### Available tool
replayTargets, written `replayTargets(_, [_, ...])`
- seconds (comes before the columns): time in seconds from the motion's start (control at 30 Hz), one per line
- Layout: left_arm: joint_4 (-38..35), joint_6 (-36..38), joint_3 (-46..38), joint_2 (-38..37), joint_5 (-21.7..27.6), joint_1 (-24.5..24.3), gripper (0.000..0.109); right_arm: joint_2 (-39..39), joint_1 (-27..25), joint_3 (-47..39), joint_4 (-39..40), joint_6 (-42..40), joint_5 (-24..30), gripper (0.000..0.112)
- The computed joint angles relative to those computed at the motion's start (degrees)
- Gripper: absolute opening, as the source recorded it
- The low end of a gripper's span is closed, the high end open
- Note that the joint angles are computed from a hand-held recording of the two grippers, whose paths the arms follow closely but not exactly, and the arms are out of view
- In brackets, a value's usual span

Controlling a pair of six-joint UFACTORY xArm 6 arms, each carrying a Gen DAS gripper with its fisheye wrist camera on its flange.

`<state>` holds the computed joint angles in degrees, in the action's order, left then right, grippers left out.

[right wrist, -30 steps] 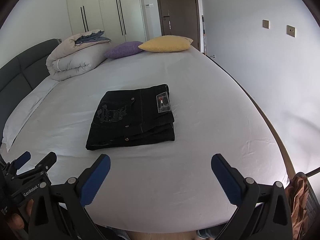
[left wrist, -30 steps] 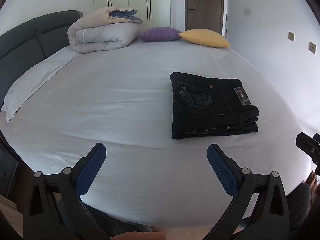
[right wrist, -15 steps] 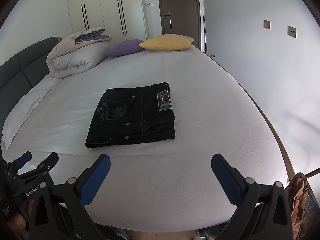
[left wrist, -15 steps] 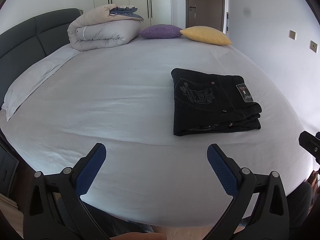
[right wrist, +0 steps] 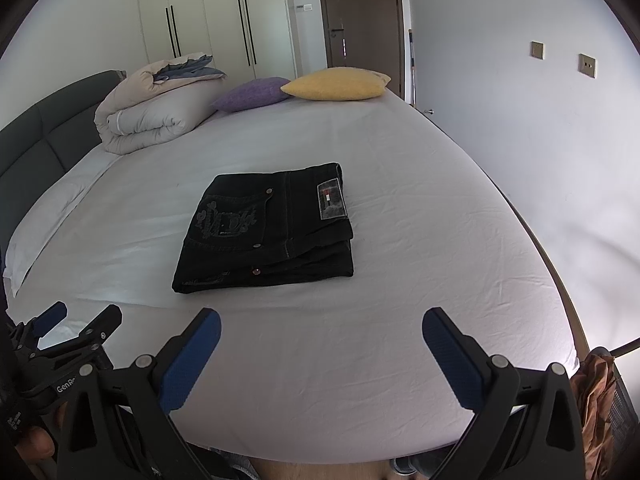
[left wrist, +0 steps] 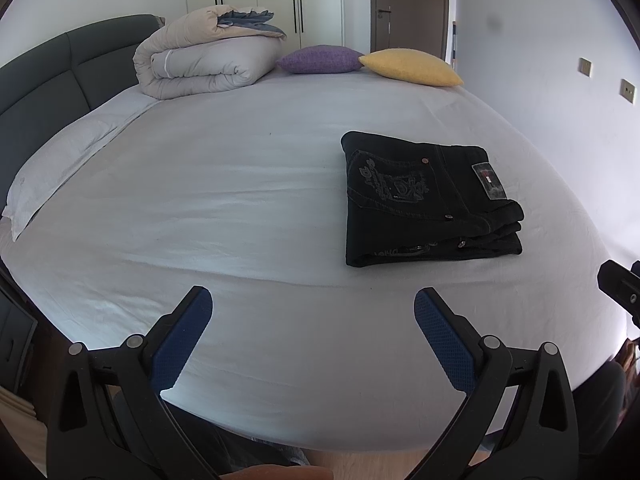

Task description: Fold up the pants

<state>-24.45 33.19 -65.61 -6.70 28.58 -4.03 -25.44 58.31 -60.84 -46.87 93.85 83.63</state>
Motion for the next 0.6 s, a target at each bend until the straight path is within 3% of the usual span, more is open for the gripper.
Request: replayTargets(0.6, [-0.03, 0.04, 0.34, -0.06, -0.1, -0.05, 0.103, 0.32, 0.11, -0.02, 0.31, 0.09, -0.25, 0.103])
